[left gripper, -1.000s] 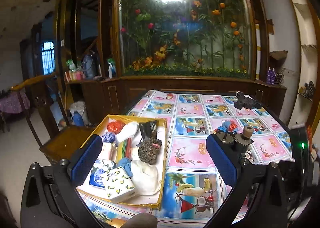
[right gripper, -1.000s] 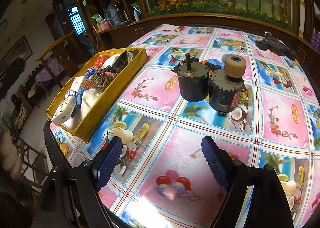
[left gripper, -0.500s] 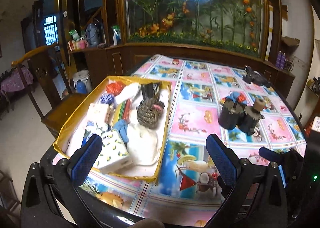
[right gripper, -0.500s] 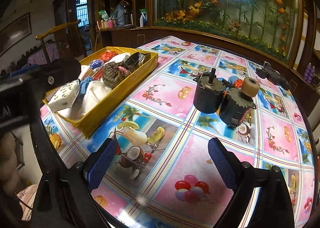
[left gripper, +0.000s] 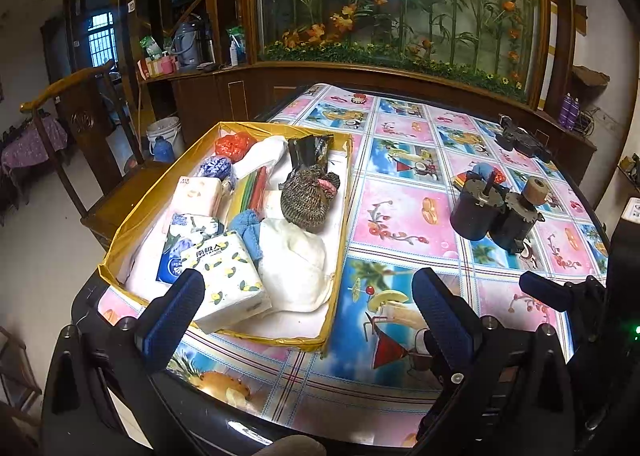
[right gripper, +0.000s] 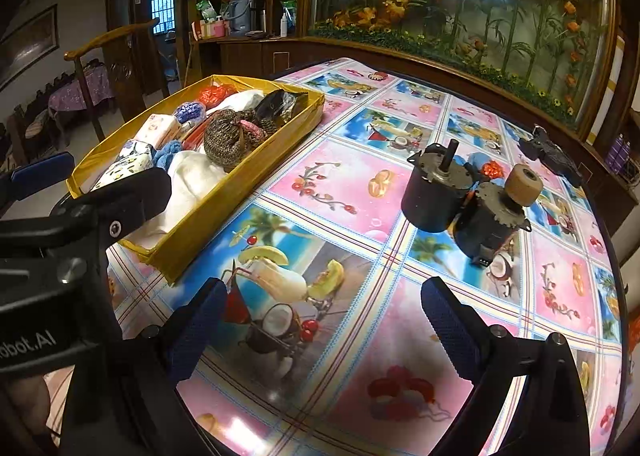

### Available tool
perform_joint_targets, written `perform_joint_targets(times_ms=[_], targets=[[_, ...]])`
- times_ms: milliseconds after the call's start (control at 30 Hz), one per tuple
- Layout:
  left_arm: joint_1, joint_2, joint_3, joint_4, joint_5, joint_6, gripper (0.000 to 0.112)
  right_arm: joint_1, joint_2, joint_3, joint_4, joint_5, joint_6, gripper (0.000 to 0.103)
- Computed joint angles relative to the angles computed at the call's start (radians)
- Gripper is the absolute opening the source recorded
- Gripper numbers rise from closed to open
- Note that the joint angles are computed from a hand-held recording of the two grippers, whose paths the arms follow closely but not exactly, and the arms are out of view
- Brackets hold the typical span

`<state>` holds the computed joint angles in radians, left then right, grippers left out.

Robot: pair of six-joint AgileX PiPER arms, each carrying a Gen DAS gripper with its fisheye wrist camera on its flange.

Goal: Organize soft objects

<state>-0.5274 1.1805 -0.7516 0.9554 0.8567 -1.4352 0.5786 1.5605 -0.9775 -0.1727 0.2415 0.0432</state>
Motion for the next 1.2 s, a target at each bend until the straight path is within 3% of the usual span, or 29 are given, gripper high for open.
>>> perform_joint_targets(times_ms=[400, 1200], targets=[[0.07, 0.016, 0.008, -0.044, -0.074, 0.044, 0.103, -0.002, 0.038, -0.025, 0.049, 0.004, -0.048, 0.1], [0.095, 0.04, 0.002, -0.087, -0.091, 0.07, 0.103, -0.017, 0.056, -0.024, 0.153, 0.001, -0.169, 0.1]])
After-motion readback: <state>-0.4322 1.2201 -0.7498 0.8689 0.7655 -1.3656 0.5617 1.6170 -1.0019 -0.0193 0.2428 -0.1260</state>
